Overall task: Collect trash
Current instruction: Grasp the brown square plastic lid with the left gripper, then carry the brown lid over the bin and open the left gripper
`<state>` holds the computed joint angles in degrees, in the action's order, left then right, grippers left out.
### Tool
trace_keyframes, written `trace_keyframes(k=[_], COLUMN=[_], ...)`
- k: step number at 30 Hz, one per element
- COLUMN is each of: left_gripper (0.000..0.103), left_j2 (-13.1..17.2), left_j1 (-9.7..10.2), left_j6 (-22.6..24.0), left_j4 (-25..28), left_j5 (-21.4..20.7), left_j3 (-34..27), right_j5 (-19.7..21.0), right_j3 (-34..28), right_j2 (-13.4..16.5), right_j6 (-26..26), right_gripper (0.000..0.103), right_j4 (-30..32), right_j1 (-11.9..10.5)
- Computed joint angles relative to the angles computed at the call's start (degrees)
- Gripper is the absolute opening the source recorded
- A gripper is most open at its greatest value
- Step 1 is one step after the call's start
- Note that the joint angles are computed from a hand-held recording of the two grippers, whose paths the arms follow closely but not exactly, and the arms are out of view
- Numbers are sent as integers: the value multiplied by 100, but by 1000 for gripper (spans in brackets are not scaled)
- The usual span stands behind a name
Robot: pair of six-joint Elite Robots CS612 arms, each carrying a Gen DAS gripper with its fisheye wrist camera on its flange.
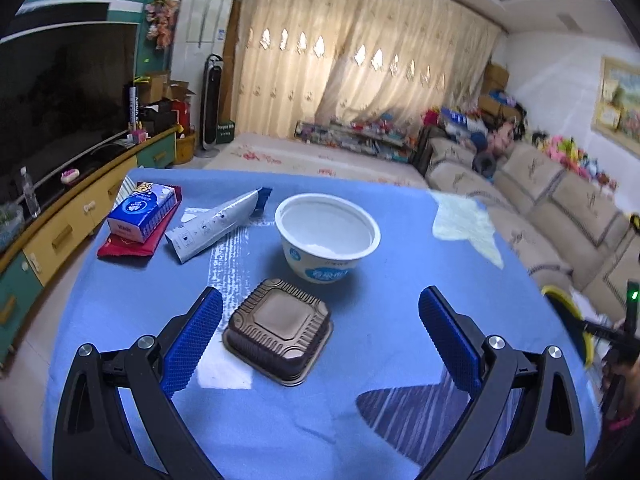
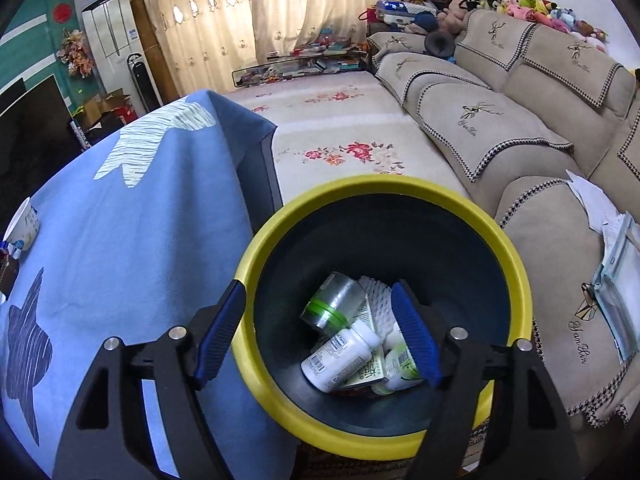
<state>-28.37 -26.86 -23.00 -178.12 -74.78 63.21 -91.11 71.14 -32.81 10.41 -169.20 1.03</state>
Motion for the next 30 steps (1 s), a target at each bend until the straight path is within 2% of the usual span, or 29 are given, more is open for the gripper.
trace_keyframes(k=[7,10,13,19,21,22,25,30], left_gripper=[97,97,97,97,94,90,68,66], left_j2=[45,150,282,432,458,471,512,468], left_j1=[88,172,217,231,228,221,208,166], left_j6=[749,794,885,1108,1182,1217,1225,1293], left_j4=[835,1146,1462,1909,1930,1968,2164,2016], left_j5=[-93,-405,-545,-565,-558,-533,-459,-340], left_j3=[-268,-506,-769,-1068,-1104,-1127,-1211,-1106], right_j5=[225,277,315,393,405,411,456,543], right_j3=[29,19,-15,-25,-13,-7,0,81], right_j2=[-9,-12,-5,-17,-25,-27,-31,-65], right_j6=[-9,-17,-21,-114,-119,-118,-105,-83], right_gripper=[72,72,72,72,72,72,72,72], right_j4=[-15,-44,-30,-17,-28,-32,-3,-35], right_j1=[-18,-9,13,33,36,33,29,7])
